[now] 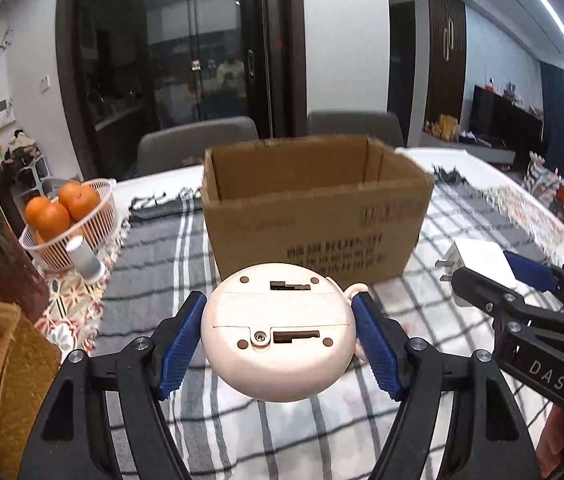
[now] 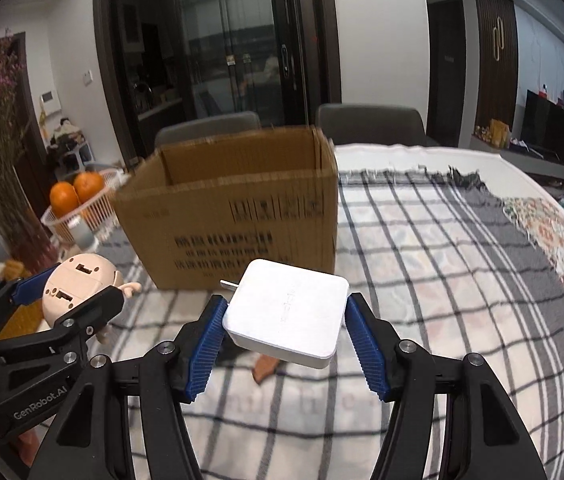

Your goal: Organize rigid objects

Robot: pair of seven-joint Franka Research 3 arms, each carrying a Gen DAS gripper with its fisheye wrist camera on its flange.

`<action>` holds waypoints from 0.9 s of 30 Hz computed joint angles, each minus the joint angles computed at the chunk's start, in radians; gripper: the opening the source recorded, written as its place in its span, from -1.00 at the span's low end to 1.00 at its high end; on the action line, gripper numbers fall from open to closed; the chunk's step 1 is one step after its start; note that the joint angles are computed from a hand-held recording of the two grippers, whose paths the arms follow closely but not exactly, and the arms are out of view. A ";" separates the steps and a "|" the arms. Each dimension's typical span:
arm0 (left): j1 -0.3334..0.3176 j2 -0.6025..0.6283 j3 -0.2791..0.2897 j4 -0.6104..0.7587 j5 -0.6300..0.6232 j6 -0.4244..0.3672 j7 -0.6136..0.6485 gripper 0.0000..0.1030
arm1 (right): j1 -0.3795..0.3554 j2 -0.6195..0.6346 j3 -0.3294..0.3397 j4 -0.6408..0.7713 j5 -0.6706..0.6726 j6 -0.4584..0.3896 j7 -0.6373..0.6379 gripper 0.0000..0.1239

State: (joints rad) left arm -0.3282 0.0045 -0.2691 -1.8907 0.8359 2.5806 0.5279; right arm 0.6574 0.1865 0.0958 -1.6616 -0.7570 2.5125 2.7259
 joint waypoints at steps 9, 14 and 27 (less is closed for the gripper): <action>0.008 0.006 0.008 0.070 0.070 0.011 -0.033 0.44 | 0.005 0.015 -0.018 0.071 -0.058 0.023 0.029 0.00; 0.007 0.022 0.013 0.119 0.108 0.002 -0.035 0.44 | 0.009 0.037 -0.028 0.126 -0.071 0.019 0.030 0.00; 0.004 0.096 0.045 0.238 0.041 0.038 0.051 0.44 | 0.026 0.117 -0.070 0.281 -0.053 0.027 -0.051 0.00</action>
